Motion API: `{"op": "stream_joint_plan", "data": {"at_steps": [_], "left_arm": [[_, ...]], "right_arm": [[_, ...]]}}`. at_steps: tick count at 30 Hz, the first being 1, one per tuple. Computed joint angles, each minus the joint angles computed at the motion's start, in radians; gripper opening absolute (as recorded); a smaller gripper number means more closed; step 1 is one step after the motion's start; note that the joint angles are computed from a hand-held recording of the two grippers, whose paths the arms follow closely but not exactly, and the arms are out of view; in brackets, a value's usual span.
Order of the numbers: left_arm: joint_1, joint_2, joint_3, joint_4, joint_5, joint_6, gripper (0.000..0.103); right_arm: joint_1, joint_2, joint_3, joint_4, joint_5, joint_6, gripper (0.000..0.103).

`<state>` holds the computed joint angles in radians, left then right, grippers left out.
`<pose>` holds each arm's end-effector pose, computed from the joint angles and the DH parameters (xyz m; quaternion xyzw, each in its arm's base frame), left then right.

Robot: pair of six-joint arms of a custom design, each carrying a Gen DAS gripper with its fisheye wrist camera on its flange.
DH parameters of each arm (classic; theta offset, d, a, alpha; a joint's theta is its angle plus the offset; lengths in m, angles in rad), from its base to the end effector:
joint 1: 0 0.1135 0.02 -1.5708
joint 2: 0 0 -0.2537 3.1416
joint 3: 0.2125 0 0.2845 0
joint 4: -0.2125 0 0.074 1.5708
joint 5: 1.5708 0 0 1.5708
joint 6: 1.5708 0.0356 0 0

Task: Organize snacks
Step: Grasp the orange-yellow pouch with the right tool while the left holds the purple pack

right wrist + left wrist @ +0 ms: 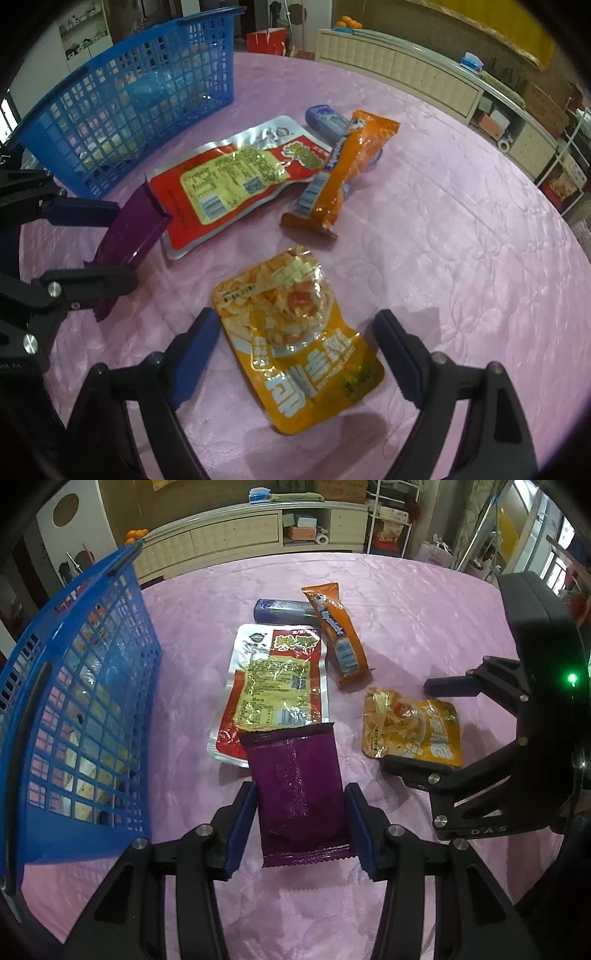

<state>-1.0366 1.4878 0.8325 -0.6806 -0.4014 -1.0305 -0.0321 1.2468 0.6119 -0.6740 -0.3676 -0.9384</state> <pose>0.1550 -0.2347 0.1406 -0.0204 0.9732 0.0027 0.2289 0.2268 0.0055 0.1338 -0.4482 0.8659 0.1004 0.1981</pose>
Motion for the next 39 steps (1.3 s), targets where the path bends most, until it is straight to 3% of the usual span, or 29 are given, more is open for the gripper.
{"op": "stream_joint_plan", "data": {"at_steps": [8,10,15,16,17,23,30,31,32,39], "left_arm": [[-0.033,-0.049,-0.049,0.006,-0.006,-0.047,0.046],[-0.035,-0.064,-0.061,0.005,-0.008,-0.056,0.046],[-0.047,-0.095,-0.080,-0.011,-0.018,-0.086,0.046],[-0.048,-0.097,-0.080,-0.013,-0.019,-0.087,0.046],[-0.052,-0.100,-0.081,-0.017,-0.021,-0.090,0.046],[-0.077,-0.129,-0.088,-0.035,-0.035,-0.113,0.046],[-0.098,-0.170,-0.078,-0.060,-0.062,-0.117,0.046],[-0.106,-0.178,-0.073,-0.077,-0.070,-0.120,0.046],[-0.115,-0.184,-0.069,-0.089,-0.077,-0.124,0.046],[-0.193,-0.258,-0.065,-0.161,-0.135,-0.188,0.046]], "right_arm": [[-0.003,-0.040,0.017,-0.110,0.012,-0.057,0.057],[-0.004,-0.045,0.020,-0.122,0.021,-0.063,0.055],[0.009,-0.133,-0.034,-0.103,0.041,0.007,0.049],[0.007,-0.159,-0.051,-0.100,0.041,0.023,0.046],[0.015,-0.176,-0.060,-0.106,0.039,0.037,0.037],[0.008,-0.247,-0.090,-0.157,0.034,0.083,0.030],[-0.071,-0.154,-0.014,-0.248,-0.058,0.130,0.024],[-0.093,-0.156,-0.008,-0.266,-0.079,0.134,0.022],[-0.115,-0.157,0.001,-0.288,-0.091,0.126,0.013],[-0.134,-0.273,-0.002,-0.364,-0.056,0.115,0.011]]}}
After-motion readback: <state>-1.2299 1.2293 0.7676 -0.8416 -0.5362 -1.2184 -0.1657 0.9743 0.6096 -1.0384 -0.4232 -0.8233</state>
